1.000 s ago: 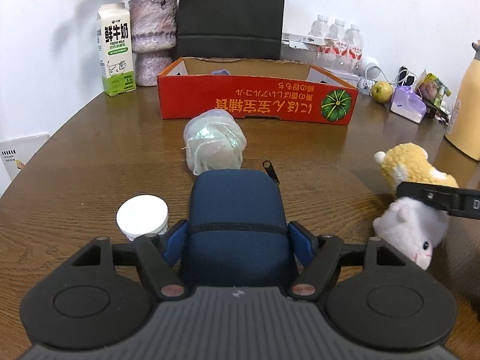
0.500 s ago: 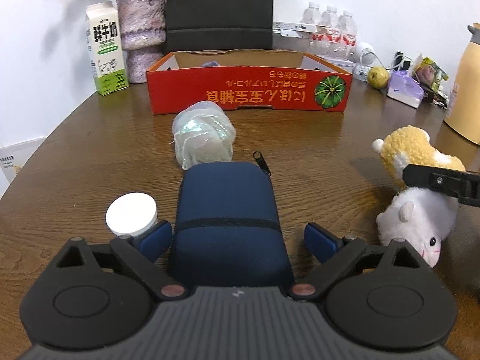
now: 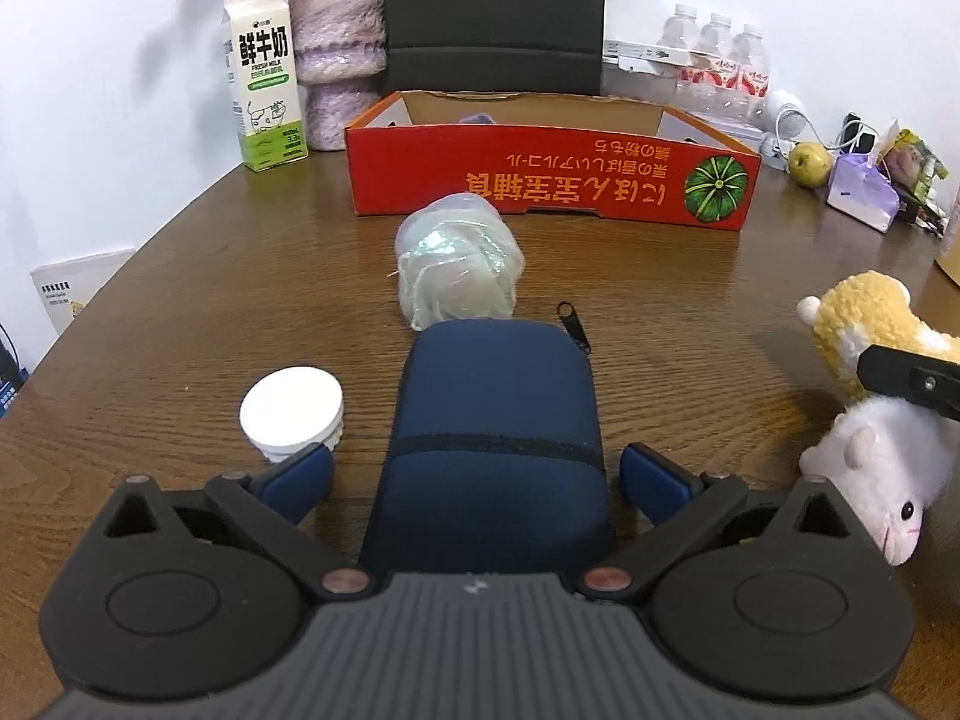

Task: Organize objects
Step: 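Lift and carry the plush toy and navy pouch over the red box with both tools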

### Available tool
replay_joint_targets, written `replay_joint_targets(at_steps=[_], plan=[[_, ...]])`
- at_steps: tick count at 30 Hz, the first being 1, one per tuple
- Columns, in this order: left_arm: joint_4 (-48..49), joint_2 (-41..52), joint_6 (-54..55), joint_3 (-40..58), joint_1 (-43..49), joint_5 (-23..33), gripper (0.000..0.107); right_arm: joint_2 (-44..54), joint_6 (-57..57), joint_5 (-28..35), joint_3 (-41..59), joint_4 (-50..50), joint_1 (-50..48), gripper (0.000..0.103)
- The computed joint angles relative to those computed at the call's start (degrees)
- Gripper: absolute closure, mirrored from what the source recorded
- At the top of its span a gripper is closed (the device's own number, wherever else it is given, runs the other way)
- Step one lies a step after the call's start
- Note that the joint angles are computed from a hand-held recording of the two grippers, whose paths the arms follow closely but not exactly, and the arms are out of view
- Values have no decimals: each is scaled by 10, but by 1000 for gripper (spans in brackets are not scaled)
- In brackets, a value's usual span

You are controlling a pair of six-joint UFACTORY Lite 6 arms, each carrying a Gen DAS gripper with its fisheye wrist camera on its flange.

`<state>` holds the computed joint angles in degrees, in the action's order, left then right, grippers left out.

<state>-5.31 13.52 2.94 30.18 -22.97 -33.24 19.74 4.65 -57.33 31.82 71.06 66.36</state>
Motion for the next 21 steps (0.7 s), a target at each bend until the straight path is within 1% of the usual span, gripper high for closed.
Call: replay_joint_targets(at_steps=[1,2,3,4,7,9,12,15,21], plan=[[-2,-3,-1,-5,0,-5,13,0,0,0,0,0,0,45],[-9,-10,-1,-14,-1,-18,27,0,1,0,0,0,0,45],[-7,-18,-3,-26,-4,-28,37,0,2,-1,-1,1,0,45],[-27,-27,9,-38,-14,-39,40,0,4,-2,-1,1,1,45],[-21,-46,-3,-64,-20,-57,41,-1,6,-3,-3,1,2,45],[-48,-63,9,-82,-36,-72,41,-1,8,-6,-3,0,3,45],[-59,-90,3,-108,-49,-95,41,0,9,-7,-4,-2,3,46],[-76,-105,7,-116,-62,-97,41,0,11,-9,-4,-4,4,48],[-56,-100,-11,-108,-62,-89,41,0,28,-18,-10,-13,8,52]])
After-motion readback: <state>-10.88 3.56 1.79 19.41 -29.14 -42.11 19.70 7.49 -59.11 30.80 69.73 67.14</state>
